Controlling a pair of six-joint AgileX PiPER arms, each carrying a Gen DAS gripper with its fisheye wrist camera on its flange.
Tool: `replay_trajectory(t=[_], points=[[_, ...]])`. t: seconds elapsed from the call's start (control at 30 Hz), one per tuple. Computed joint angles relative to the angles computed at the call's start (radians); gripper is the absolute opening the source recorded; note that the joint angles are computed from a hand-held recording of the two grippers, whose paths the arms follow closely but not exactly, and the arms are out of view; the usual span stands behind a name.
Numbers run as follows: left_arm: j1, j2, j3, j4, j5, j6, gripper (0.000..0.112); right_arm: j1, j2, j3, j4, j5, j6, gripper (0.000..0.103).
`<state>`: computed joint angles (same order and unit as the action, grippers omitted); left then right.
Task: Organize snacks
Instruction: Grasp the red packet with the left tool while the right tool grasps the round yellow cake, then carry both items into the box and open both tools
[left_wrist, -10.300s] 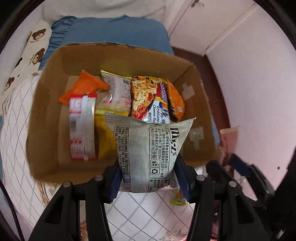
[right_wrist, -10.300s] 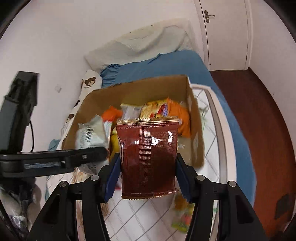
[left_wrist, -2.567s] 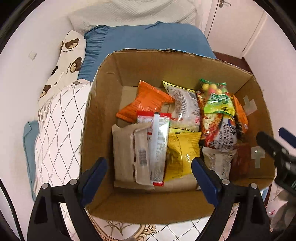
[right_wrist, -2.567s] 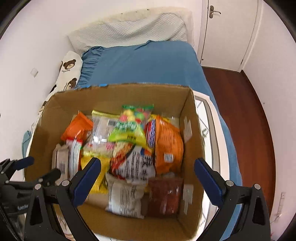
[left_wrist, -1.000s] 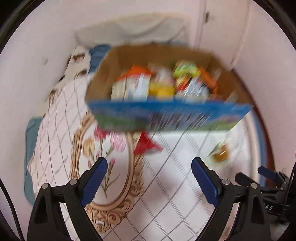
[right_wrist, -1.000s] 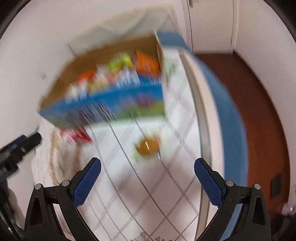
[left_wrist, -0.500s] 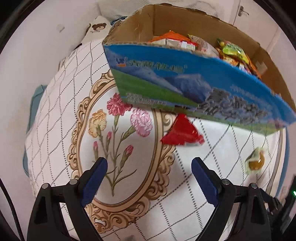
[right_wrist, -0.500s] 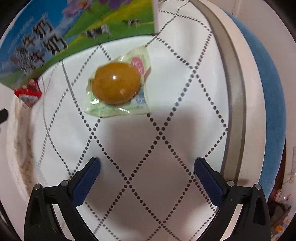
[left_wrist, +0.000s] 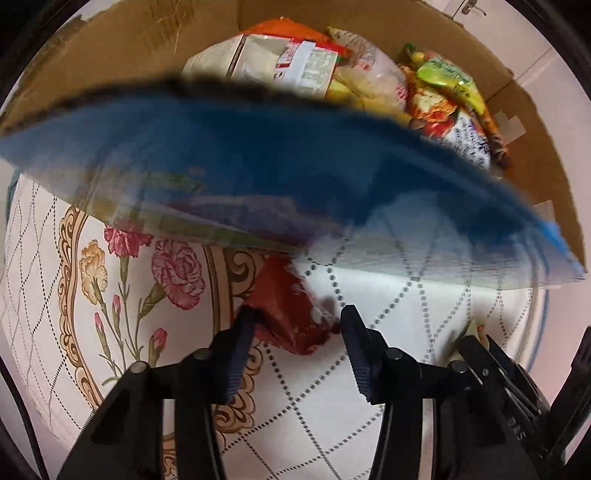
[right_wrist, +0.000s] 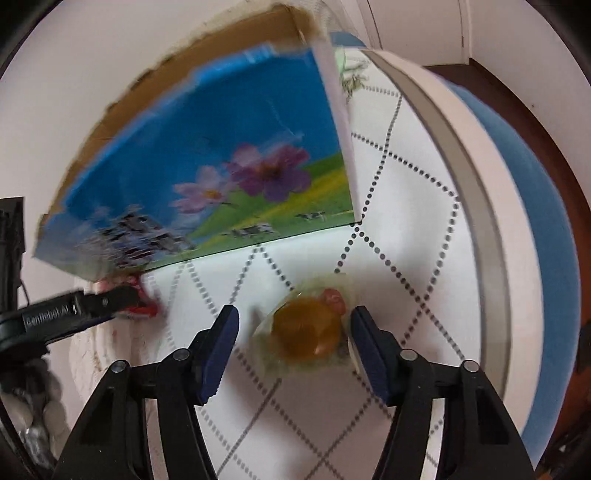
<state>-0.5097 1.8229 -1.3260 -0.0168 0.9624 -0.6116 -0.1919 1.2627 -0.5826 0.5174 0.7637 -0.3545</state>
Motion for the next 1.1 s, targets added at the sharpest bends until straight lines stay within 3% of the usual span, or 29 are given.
replay_trajectory(t=[0.2, 0.4, 0.5, 0.63, 0.77, 0.93, 1.1], points=[[-0.026, -0.098, 0.142, 0.009, -0.062, -0.031, 0.035, 0.128, -0.036, 0.026, -0.078, -0.025, 0.098, 0.054], [-0.035, -0.268, 0.361, -0.078, -0.128, -0.001, 0.031, 0.204, -0.185, 0.077, -0.099, 0.062, 0.175, 0.051], [-0.044, -0.333, 0.42, -0.113, -0.141, 0.007, 0.03, 0.305, -0.236, 0.073, -0.128, 0.068, 0.303, 0.051], [-0.107, -0.411, 0.449, -0.115, -0.127, -0.043, 0.03, 0.283, -0.302, 0.04, -0.128, 0.149, 0.301, 0.051], [-0.133, -0.467, 0.386, -0.114, -0.079, -0.055, 0.03, 0.256, -0.347, -0.054, -0.109, 0.255, 0.297, 0.051], [-0.069, -0.433, 0.17, -0.129, 0.01, 0.048, 0.03, 0.112, -0.344, -0.22, -0.024, 0.391, 0.18, 0.051], [0.002, -0.288, -0.122, -0.128, 0.106, 0.156, 0.03, 0.15, -0.224, -0.42, -0.03, 0.364, 0.188, 0.051]])
